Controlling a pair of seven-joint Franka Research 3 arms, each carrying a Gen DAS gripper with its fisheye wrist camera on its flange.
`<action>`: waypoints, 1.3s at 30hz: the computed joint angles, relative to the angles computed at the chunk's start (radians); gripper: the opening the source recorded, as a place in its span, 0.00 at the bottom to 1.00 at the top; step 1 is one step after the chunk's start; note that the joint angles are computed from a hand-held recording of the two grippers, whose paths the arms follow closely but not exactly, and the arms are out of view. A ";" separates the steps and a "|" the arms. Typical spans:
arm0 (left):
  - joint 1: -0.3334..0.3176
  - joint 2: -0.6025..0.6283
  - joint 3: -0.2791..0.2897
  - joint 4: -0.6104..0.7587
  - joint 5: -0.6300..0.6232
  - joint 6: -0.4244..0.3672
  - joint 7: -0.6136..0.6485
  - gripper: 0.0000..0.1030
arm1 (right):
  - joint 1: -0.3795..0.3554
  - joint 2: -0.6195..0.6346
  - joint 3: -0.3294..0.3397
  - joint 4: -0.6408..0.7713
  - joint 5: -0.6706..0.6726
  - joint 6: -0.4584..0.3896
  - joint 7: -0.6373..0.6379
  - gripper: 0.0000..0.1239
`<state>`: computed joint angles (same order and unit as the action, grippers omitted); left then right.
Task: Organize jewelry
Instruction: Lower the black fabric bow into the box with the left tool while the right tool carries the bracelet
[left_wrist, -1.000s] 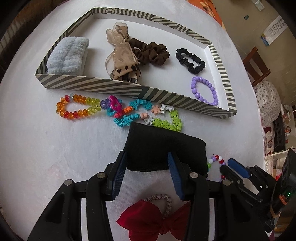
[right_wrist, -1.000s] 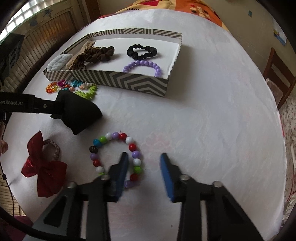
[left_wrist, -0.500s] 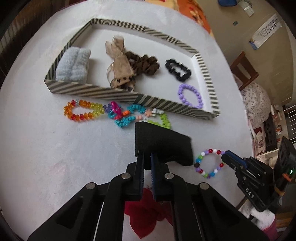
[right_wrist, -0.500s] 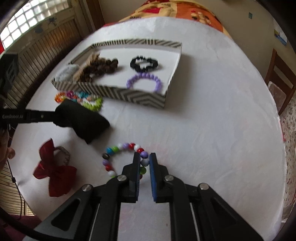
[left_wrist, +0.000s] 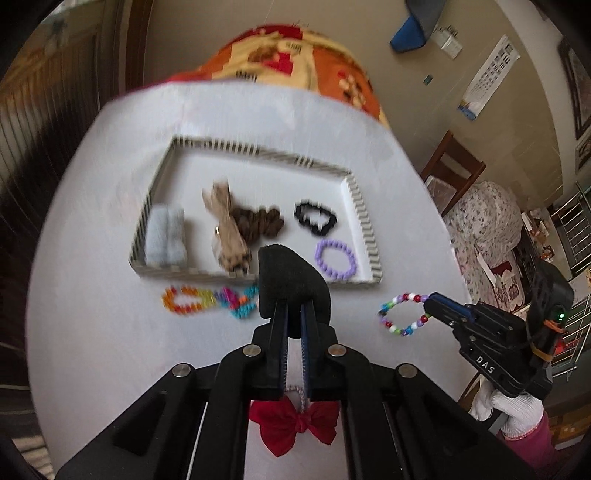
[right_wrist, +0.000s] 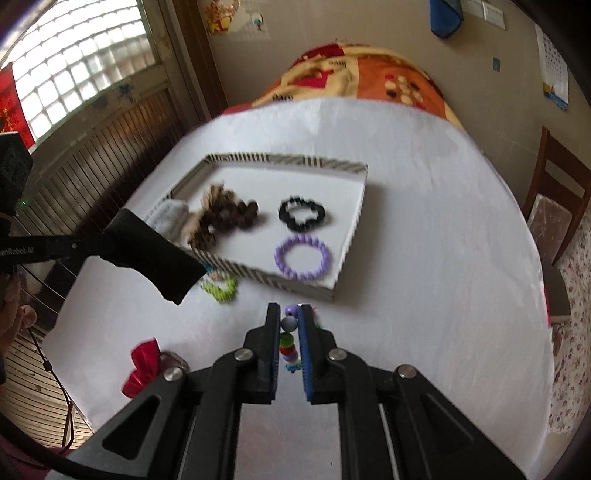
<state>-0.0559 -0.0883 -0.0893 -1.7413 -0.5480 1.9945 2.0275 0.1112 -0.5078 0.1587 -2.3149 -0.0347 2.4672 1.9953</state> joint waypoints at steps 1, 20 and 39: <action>0.001 0.009 0.000 0.021 0.002 0.004 0.003 0.00 | 0.001 0.010 -0.002 0.012 0.000 0.003 -0.006 0.08; 0.047 0.369 -0.086 0.418 0.153 0.074 -0.201 0.00 | 0.058 0.352 -0.066 0.336 0.010 0.021 -0.121 0.08; 0.009 0.774 -0.129 0.872 0.394 0.003 -0.411 0.00 | 0.101 0.603 -0.141 0.480 0.163 -0.049 -0.205 0.08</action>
